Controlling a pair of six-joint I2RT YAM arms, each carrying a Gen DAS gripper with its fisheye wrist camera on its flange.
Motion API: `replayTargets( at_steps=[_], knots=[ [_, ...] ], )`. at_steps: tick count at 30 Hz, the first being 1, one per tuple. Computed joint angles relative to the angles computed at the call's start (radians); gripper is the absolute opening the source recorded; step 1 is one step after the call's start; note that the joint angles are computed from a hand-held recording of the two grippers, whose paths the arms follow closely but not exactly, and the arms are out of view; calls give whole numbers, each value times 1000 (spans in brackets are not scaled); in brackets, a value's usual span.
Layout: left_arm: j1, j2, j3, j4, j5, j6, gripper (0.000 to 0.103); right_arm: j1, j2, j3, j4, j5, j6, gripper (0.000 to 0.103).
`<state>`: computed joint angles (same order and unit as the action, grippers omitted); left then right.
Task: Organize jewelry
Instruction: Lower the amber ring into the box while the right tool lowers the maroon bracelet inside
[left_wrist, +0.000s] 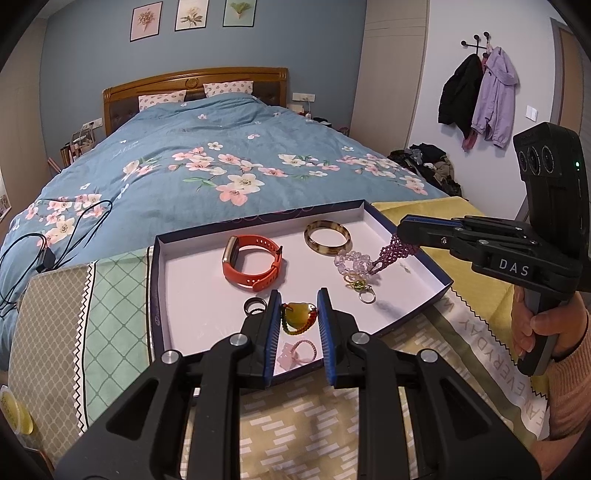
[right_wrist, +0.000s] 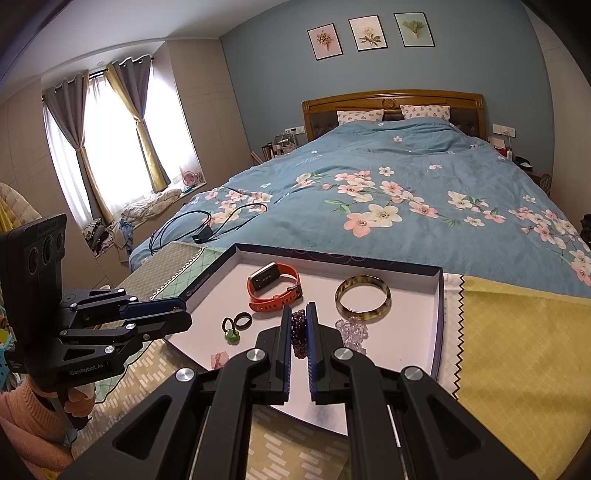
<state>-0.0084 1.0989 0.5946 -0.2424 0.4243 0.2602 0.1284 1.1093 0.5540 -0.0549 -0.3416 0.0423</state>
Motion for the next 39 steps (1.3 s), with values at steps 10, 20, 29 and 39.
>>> replayTargets(
  at_steps=[10, 20, 29, 39],
  knots=[
    [-7, 39, 4, 25, -15, -12, 20, 8, 21, 1, 19, 2, 10, 6],
    [-24, 64, 13, 37, -36, -25, 20, 8, 60, 4, 47, -1, 18, 6],
    [-37, 101, 27, 47, -55, -33, 20, 8, 64, 6, 46, -1, 18, 6],
    [-48, 144, 41, 64, -75, -42, 20, 1, 109, 17, 67, -7, 13, 6]
  ],
)
